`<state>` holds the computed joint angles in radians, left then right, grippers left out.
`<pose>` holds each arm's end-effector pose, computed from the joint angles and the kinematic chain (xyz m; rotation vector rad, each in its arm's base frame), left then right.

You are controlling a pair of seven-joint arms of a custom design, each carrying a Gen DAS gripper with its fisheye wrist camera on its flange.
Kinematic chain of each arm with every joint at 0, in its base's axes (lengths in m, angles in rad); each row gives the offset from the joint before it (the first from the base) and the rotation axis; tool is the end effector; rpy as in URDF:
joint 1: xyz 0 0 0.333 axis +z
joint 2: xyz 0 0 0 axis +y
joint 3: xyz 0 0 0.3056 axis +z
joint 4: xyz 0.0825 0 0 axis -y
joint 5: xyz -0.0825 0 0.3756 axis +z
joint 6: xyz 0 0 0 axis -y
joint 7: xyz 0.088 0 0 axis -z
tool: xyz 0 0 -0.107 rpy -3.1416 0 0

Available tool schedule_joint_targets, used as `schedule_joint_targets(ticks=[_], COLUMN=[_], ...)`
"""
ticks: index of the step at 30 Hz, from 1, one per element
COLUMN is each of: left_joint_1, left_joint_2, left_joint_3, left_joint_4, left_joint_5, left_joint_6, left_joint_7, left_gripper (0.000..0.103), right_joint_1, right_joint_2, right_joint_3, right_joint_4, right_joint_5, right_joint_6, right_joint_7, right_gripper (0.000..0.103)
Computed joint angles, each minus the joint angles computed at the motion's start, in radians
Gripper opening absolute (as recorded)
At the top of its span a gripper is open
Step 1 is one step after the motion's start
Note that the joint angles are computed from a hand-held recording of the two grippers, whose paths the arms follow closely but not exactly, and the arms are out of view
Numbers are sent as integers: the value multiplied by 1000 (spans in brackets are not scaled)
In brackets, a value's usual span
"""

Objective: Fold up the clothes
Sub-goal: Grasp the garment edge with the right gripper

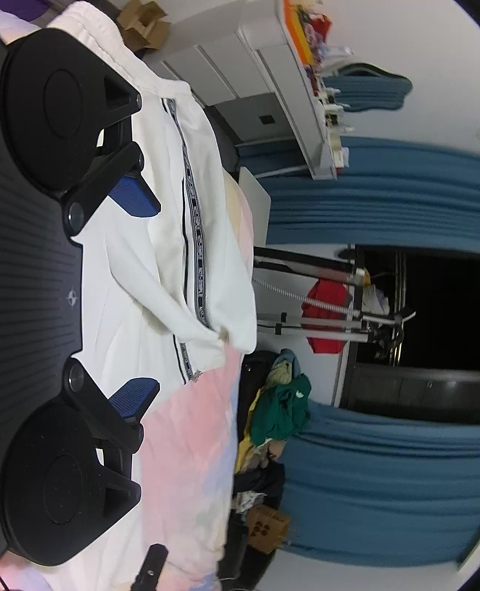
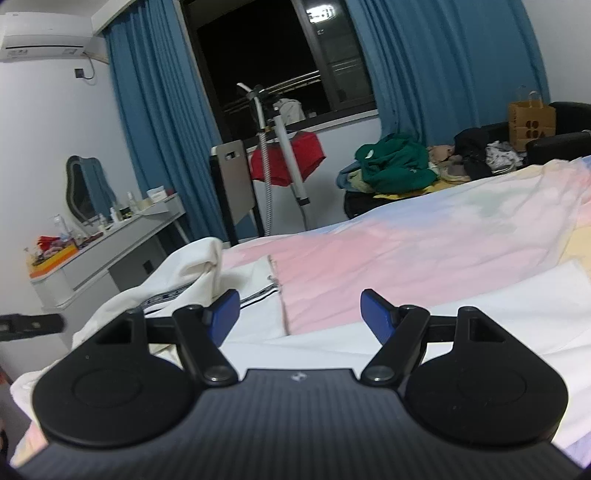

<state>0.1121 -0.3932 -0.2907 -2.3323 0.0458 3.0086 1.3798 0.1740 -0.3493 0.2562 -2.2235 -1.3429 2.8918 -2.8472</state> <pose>0.4683 -0.1082 0.6052 -1.5313 1.6466 -0.9776 0.4095 0.2669 0.5791 -1.2349 1.5449 -0.7331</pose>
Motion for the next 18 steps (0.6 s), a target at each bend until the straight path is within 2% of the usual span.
schedule_joint_targets(ticks=[2, 6, 9, 12, 16, 18], left_joint_1=[46, 60, -11, -14, 24, 85], left_joint_2=[19, 42, 64, 67, 68, 67], left_joint_3=[-42, -43, 23, 28, -4, -58], left_joint_4=[-7, -33, -43, -53, -64, -70], left_joint_5=[42, 55, -2, -35, -49, -23], left_joint_6=[35, 82, 92, 103, 120, 128], left_joint_7=[-20, -15, 35, 42, 19, -12], left_gripper=[95, 95, 95, 95, 95, 95], right_joint_1=[2, 14, 18, 24, 47, 65], right_joint_2=[18, 49, 71, 109, 243, 330], right_joint_3=[1, -8, -13, -23, -71, -106], right_joint_4=[9, 28, 44, 63, 150, 209], right_joint_5=[-8, 7, 1, -14, 58, 170], right_joint_6=[15, 23, 31, 52, 122, 170], right_joint_7=[10, -20, -14, 8, -59, -166], right_gripper=[74, 74, 74, 74, 72, 70])
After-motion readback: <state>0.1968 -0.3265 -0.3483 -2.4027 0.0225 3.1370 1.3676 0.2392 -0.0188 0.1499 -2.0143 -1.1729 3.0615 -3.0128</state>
